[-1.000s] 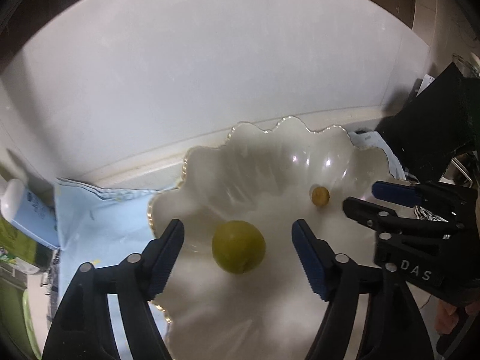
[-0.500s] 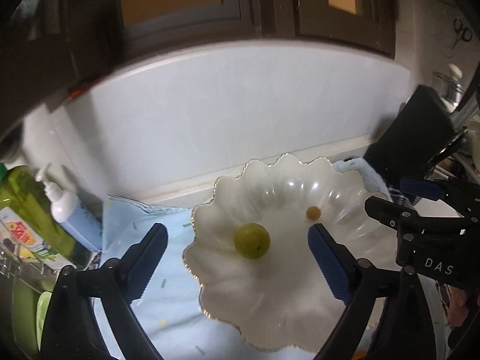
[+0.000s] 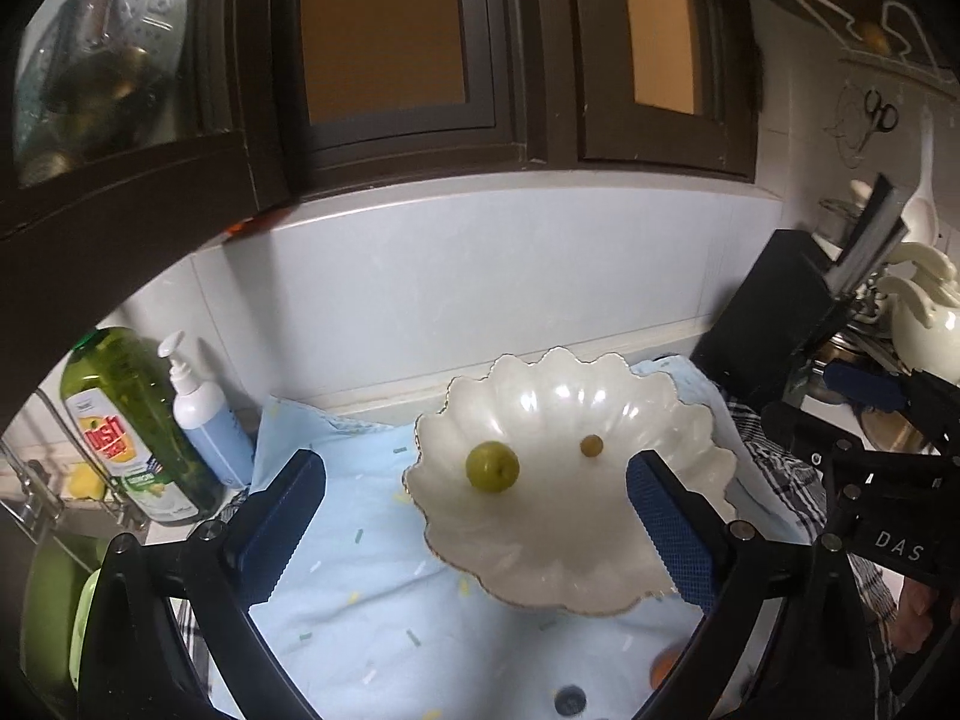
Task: Organize fruits
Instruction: 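Withdraw both open tools from the bowl back toward the remaining fruits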
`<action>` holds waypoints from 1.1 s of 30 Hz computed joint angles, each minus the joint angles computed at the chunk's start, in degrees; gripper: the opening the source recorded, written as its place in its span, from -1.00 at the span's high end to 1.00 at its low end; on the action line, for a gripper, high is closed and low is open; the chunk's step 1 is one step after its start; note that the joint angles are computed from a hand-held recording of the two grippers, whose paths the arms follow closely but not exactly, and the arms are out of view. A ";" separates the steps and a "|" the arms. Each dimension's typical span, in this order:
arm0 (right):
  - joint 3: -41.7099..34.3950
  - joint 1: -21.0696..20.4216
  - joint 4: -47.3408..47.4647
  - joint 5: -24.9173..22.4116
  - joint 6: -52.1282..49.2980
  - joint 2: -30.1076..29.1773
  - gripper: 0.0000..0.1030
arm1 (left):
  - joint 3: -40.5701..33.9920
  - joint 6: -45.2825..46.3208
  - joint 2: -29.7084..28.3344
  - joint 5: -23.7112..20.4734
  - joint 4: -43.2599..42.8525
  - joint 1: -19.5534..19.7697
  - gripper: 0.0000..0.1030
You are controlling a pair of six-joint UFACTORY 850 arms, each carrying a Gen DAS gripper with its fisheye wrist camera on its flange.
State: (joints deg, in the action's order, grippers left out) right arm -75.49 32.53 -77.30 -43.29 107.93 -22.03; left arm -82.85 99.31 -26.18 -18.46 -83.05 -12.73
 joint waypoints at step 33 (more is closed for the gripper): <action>14.18 12.93 -6.74 -6.43 8.07 8.05 -0.37 | 28.15 22.17 19.70 -3.76 -15.69 3.25 -0.98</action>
